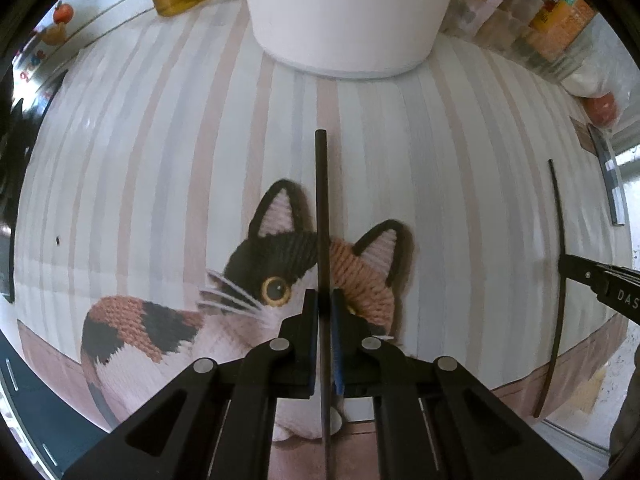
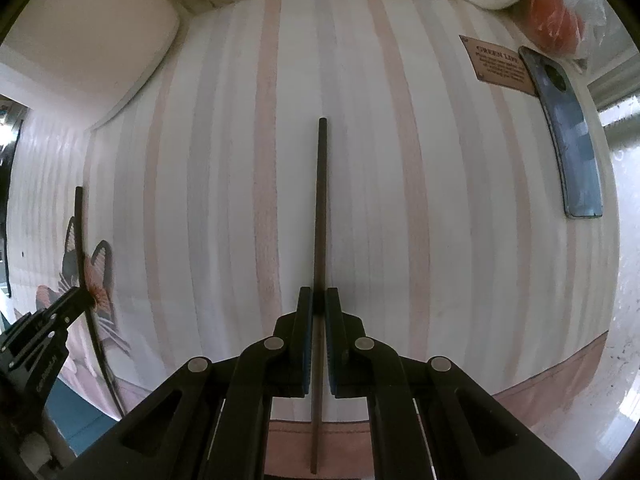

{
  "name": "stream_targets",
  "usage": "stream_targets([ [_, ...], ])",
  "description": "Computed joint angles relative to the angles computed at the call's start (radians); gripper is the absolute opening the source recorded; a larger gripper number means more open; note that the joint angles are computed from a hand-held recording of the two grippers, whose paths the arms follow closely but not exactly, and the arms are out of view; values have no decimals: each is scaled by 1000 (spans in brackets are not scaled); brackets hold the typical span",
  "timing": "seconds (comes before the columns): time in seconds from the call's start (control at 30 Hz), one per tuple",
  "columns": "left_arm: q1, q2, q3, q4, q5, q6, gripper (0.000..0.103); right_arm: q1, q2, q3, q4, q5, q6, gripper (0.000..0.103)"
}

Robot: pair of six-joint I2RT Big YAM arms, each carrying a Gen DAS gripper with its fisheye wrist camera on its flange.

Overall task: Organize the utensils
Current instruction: 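Lift both dark chopsticks upright off the mat, then carry both dark chopsticks upright over the cream holder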

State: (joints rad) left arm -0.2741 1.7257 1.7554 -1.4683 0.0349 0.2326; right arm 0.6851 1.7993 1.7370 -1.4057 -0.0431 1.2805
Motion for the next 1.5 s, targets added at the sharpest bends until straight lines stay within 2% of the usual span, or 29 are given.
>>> stream_targets([
  [0.1, -7, -11, 14, 1, 9, 4, 3, 2, -57, -79, 98, -10, 45, 5],
  [0.17, -8, -20, 28, -3, 26, 1, 3, 12, -81, -96, 121, 20, 58, 5],
  [0.5, 2, -48, 106, -20, 86, 5, 3, 66, -133, -90, 158, 152, 88, 5],
  [0.83, 17, -51, 203, -22, 135, -4, 3, 72, -170, -44, 145, 273, 62, 5],
  [1.17, 18, -25, 317, 8, 151, -37, 3, 64, -144, 91, 108, 396, -23, 4],
  [1.23, 21, -18, 338, 13, 152, -45, 3, 64, -137, 113, 100, 411, -35, 4],
  [1.27, 21, -17, 341, 14, 154, -50, 3, 62, -136, 125, 102, 421, -42, 0],
  [1.43, 32, 3, 392, 11, 163, -66, 3, 57, -125, 170, 102, 444, -70, 0],
  [1.5, 34, 2, 391, 20, 154, -70, 3, 45, -123, 176, 108, 411, -80, 0],
])
